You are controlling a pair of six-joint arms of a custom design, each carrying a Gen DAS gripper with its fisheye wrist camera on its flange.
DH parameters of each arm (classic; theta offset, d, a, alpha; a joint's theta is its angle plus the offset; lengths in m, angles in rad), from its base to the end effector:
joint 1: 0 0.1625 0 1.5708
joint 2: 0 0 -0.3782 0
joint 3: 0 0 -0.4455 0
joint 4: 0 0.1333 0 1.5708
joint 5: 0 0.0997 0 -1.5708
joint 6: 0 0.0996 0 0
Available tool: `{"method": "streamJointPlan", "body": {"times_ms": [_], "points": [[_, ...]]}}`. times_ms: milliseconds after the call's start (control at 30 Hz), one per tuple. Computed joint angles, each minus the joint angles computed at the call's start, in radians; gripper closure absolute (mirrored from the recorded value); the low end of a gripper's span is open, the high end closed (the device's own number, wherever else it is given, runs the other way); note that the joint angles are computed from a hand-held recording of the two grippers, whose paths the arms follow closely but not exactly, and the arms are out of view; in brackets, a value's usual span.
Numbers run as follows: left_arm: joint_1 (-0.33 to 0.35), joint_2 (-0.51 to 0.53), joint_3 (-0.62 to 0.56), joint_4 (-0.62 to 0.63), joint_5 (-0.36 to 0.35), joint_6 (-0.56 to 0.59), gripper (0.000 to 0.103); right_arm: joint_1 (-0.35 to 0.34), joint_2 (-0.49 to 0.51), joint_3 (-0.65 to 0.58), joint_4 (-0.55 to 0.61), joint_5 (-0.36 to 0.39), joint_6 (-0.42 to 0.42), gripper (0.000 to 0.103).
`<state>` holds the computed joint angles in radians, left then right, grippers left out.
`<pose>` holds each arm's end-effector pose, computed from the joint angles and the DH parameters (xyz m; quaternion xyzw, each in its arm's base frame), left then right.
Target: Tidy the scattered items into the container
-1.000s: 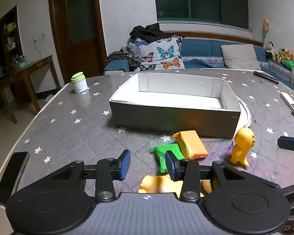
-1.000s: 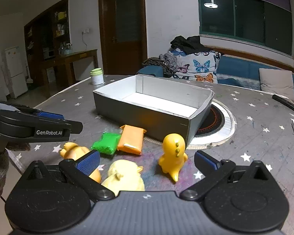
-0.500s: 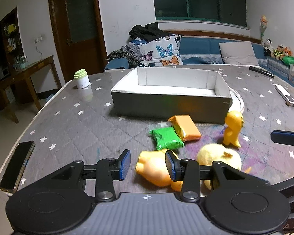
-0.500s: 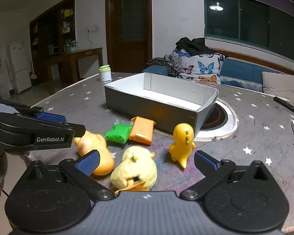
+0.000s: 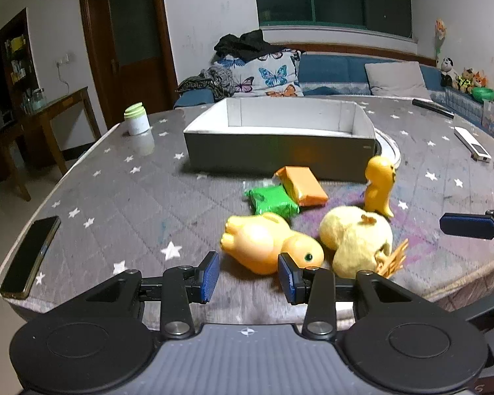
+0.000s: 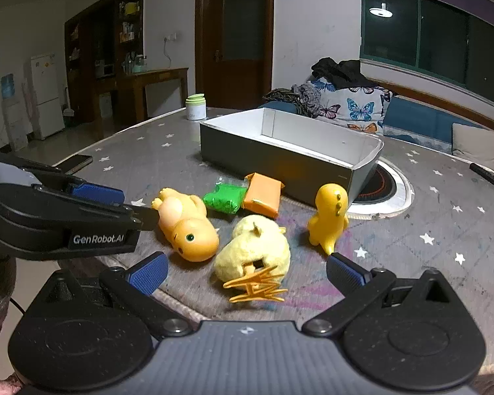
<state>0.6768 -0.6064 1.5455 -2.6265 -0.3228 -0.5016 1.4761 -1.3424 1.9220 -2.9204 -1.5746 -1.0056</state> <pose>-0.3848 -0.6013 -0.0013 0.1245 0.8013 -0.4110 0.4166 0.0757 -0.6092 0.2848 0.4070 -0.8326 0.3192 0.1979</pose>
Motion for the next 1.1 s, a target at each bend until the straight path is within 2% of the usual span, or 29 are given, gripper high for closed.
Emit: {"method": "streamJointPlan", "body": {"times_ms": [367, 1100], "points": [[0.003, -0.015, 0.013, 0.102, -0.029, -0.101, 0.060, -0.002, -0.001, 0.010, 0.032, -0.015, -0.018, 0.000], [0.014, -0.014, -0.001, 0.144, -0.058, -0.131, 0.060, -0.002, 0.010, -0.003, 0.060, -0.046, -0.003, 0.000]]}}
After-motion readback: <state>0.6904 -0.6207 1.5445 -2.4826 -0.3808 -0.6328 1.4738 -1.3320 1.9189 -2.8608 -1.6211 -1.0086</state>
